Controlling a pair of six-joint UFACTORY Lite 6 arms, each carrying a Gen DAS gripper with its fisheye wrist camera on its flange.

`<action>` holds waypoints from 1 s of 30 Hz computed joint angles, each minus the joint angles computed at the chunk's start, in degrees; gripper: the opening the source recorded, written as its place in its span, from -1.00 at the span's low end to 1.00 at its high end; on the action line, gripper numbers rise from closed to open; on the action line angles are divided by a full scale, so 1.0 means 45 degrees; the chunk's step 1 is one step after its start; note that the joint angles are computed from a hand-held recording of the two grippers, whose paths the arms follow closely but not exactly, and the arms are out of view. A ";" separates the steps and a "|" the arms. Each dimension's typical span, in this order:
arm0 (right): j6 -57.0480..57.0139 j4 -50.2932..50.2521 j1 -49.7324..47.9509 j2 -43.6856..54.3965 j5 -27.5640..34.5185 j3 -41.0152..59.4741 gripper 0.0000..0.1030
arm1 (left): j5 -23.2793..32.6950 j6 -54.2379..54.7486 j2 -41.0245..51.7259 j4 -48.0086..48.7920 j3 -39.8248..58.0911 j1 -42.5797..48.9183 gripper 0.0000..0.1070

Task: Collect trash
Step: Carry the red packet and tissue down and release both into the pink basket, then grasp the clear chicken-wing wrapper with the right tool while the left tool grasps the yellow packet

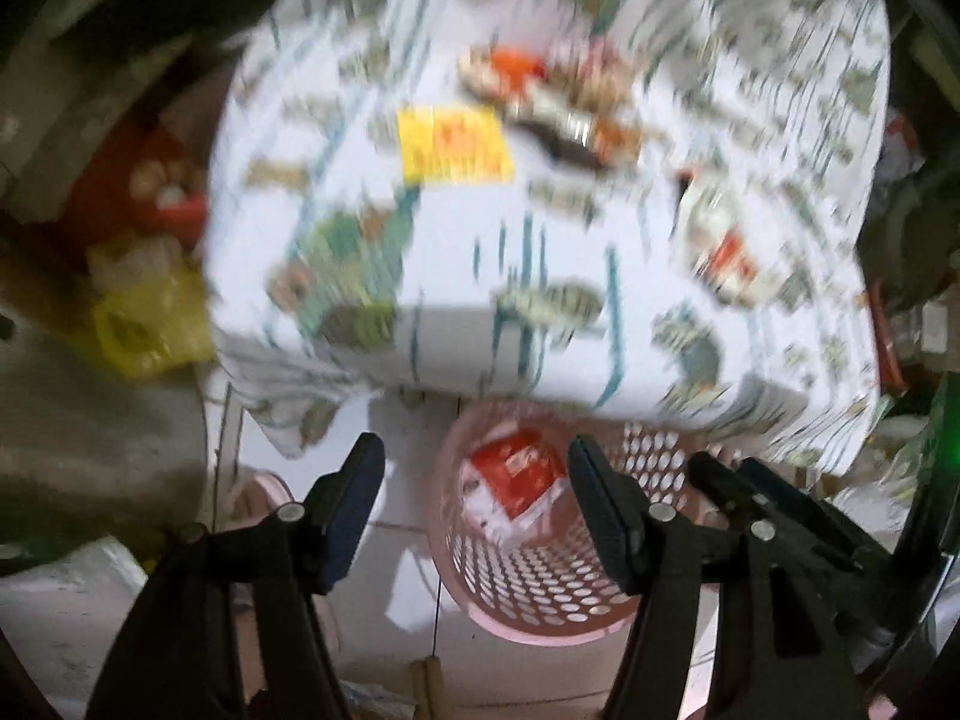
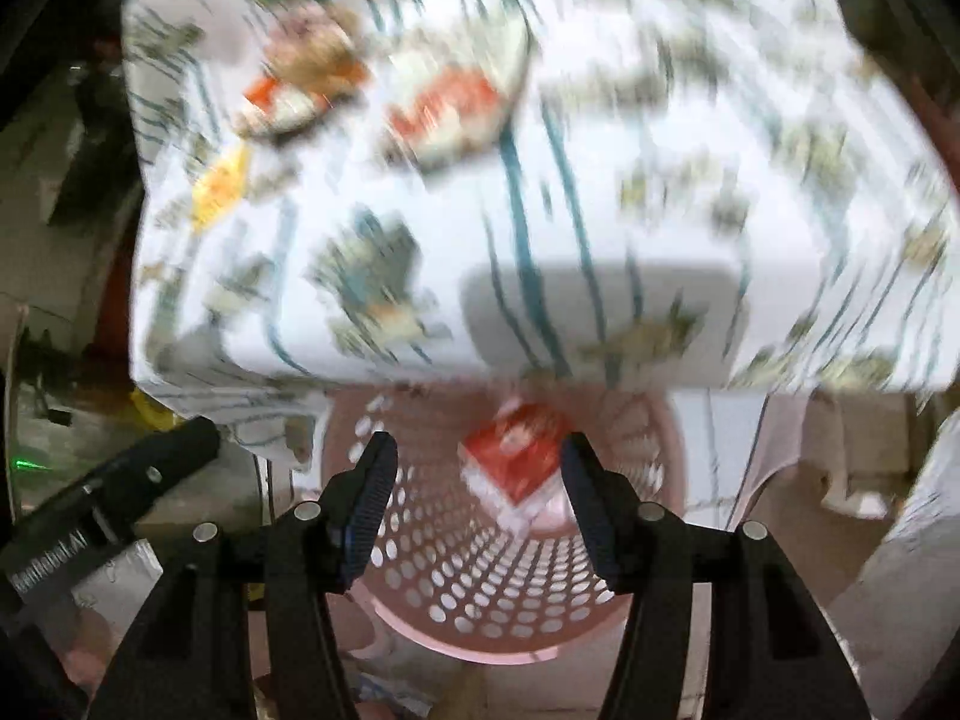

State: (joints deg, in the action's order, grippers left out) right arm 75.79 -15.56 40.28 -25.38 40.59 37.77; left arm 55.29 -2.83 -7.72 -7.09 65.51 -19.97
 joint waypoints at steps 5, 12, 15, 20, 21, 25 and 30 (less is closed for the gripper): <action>-0.1015 -0.0569 -0.0922 -0.0626 0.1994 0.2377 0.15 | 0.0479 0.0309 -0.0520 0.0659 0.1747 0.0516 0.28; -0.6089 -0.0132 -0.3104 0.1654 0.4977 0.8820 0.21 | 0.1895 0.1285 0.1096 0.0730 0.5841 0.1133 0.81; -0.8010 0.0223 -0.3916 0.2481 0.5924 1.1069 0.25 | 0.2086 0.1136 0.2001 0.1128 0.7680 0.1085 0.93; -1.0362 0.0848 -0.5222 0.4182 0.6691 1.3777 0.33 | 0.2783 0.1047 0.4477 0.1228 1.1227 0.1391 0.93; -1.0686 0.1098 -0.5550 0.4519 0.6586 1.3946 0.34 | 0.2916 0.1127 0.4999 0.1129 1.1918 0.1519 0.93; -1.0962 0.2242 -0.6371 0.5016 0.5313 1.2723 0.34 | 0.2683 0.1272 0.6178 0.1453 1.2686 0.1642 0.93; -1.0693 0.3093 -0.6845 0.5780 0.4007 1.0765 0.34 | 0.2673 0.1437 0.7761 0.1562 1.3049 0.1771 0.93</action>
